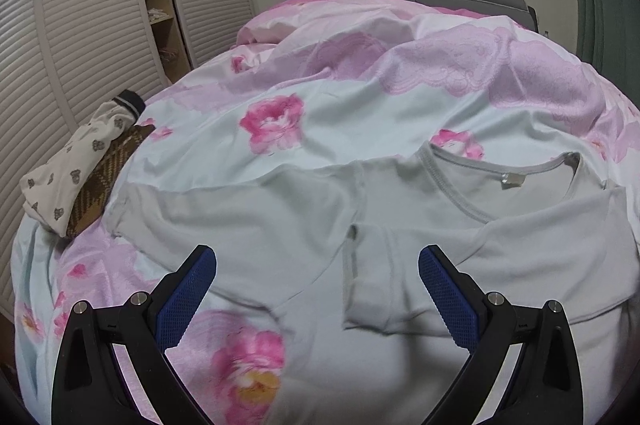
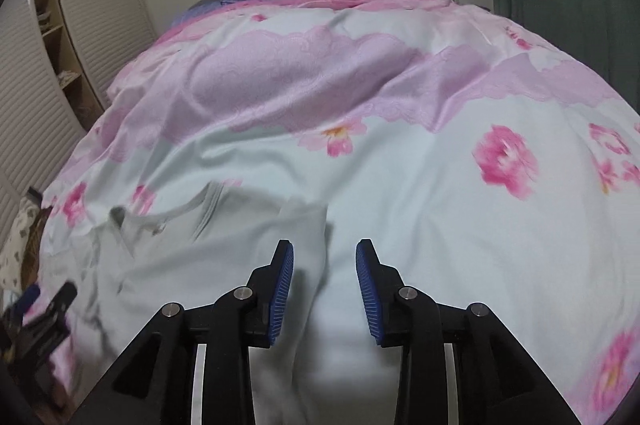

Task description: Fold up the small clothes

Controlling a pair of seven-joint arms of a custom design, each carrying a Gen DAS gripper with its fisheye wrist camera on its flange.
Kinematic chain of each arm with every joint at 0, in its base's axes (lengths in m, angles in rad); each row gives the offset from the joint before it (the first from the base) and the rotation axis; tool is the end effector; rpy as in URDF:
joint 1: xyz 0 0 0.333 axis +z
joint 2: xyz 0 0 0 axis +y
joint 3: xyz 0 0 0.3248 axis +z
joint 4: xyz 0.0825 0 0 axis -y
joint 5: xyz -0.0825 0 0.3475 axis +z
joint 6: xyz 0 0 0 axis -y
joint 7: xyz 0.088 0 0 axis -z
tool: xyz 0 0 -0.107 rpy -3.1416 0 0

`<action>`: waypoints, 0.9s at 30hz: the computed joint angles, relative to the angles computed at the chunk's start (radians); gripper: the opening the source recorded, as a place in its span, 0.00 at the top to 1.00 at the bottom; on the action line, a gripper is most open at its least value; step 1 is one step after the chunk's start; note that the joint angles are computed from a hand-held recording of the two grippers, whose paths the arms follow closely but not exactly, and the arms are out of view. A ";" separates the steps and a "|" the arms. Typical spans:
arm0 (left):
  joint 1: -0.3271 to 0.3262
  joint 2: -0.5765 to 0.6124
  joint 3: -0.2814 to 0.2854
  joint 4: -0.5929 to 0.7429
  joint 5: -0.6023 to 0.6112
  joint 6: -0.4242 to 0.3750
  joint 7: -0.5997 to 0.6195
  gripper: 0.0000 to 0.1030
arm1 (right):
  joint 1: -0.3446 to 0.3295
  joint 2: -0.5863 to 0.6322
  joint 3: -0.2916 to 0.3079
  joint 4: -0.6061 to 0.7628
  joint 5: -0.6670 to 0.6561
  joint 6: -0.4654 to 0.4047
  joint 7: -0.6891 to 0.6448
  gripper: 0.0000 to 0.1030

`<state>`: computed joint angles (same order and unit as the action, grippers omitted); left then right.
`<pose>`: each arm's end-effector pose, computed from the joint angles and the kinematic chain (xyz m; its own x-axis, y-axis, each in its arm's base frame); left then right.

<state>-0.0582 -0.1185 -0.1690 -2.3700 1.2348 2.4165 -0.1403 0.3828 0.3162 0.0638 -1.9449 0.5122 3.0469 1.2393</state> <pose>0.4608 -0.1028 0.4215 0.5821 -0.8018 -0.1350 -0.5751 -0.2886 -0.7655 0.5875 0.2347 0.4369 0.3377 -0.9241 -0.1787 -0.7077 -0.1242 -0.6955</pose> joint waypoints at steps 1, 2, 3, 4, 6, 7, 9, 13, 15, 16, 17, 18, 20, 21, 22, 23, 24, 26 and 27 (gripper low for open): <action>0.001 -0.004 0.001 -0.008 -0.003 0.000 -0.002 0.00 | -0.002 -0.020 0.011 -0.033 0.007 0.008 -0.014 0.67; 0.002 -0.006 0.003 -0.015 -0.008 0.001 -0.002 0.00 | -0.008 -0.036 0.021 -0.058 0.015 0.011 -0.029 0.67; 0.005 -0.008 0.006 -0.025 -0.019 0.003 0.001 0.00 | 0.012 -0.046 0.006 -0.078 -0.002 0.012 -0.018 0.67; 0.007 -0.009 0.008 -0.031 -0.027 0.006 0.000 0.00 | 0.049 -0.056 -0.029 -0.103 -0.045 0.007 0.014 0.67; 0.012 -0.019 0.010 -0.047 -0.036 0.012 -0.004 0.00 | 0.067 -0.068 -0.041 -0.131 -0.074 0.011 0.036 0.67; 0.013 -0.023 0.009 -0.052 -0.036 0.011 -0.007 0.00 | 0.075 -0.075 -0.047 -0.149 -0.085 0.017 0.051 0.67; 0.014 -0.032 0.005 -0.060 -0.032 0.007 -0.012 0.00 | 0.035 -0.090 0.000 -0.172 -0.041 0.024 0.020 0.67; 0.011 -0.032 -0.003 -0.061 -0.024 -0.002 -0.014 0.00 | 0.010 -0.105 0.034 -0.200 0.000 0.037 -0.032 0.67; 0.009 -0.032 -0.004 -0.061 -0.023 -0.004 -0.012 0.00 | 0.016 -0.102 0.026 -0.202 -0.001 0.031 -0.029 0.67; 0.009 -0.031 -0.004 -0.060 -0.025 -0.004 -0.014 0.00 | 0.001 -0.101 0.041 -0.198 0.021 0.024 -0.045 0.67; 0.008 -0.030 -0.004 -0.060 -0.026 -0.005 -0.014 0.00 | -0.005 -0.101 0.049 -0.196 0.034 0.021 -0.057 0.67; 0.007 -0.029 -0.005 -0.060 -0.026 -0.006 -0.017 0.00 | -0.005 -0.103 0.050 -0.199 0.038 0.023 -0.066 0.67; 0.006 -0.026 -0.005 -0.057 -0.028 -0.005 -0.018 0.00 | -0.012 -0.103 0.060 -0.198 0.054 0.017 -0.094 0.70; 0.005 -0.026 -0.005 -0.057 -0.029 -0.006 -0.018 0.00 | 0.002 -0.103 0.043 -0.199 0.037 0.012 -0.081 0.72; 0.004 -0.026 -0.005 -0.056 -0.030 -0.008 -0.018 0.00 | 0.041 -0.098 -0.005 -0.203 -0.021 0.007 -0.026 0.81; 0.004 -0.026 -0.005 -0.057 -0.029 -0.006 -0.018 0.00 | 0.060 -0.093 -0.032 -0.200 -0.057 -0.004 0.012 0.89; 0.004 -0.025 -0.004 -0.058 -0.030 -0.006 -0.018 0.00 | 0.068 -0.081 -0.052 -0.191 -0.085 -0.029 0.055 0.90; 0.004 -0.027 -0.003 -0.062 -0.029 -0.001 -0.020 0.00 | 0.035 -0.075 -0.025 -0.185 -0.053 -0.042 0.047 0.91; 0.004 -0.031 -0.002 -0.067 -0.031 0.002 -0.021 0.00 | 0.032 -0.078 -0.024 -0.187 -0.056 -0.044 0.053 0.91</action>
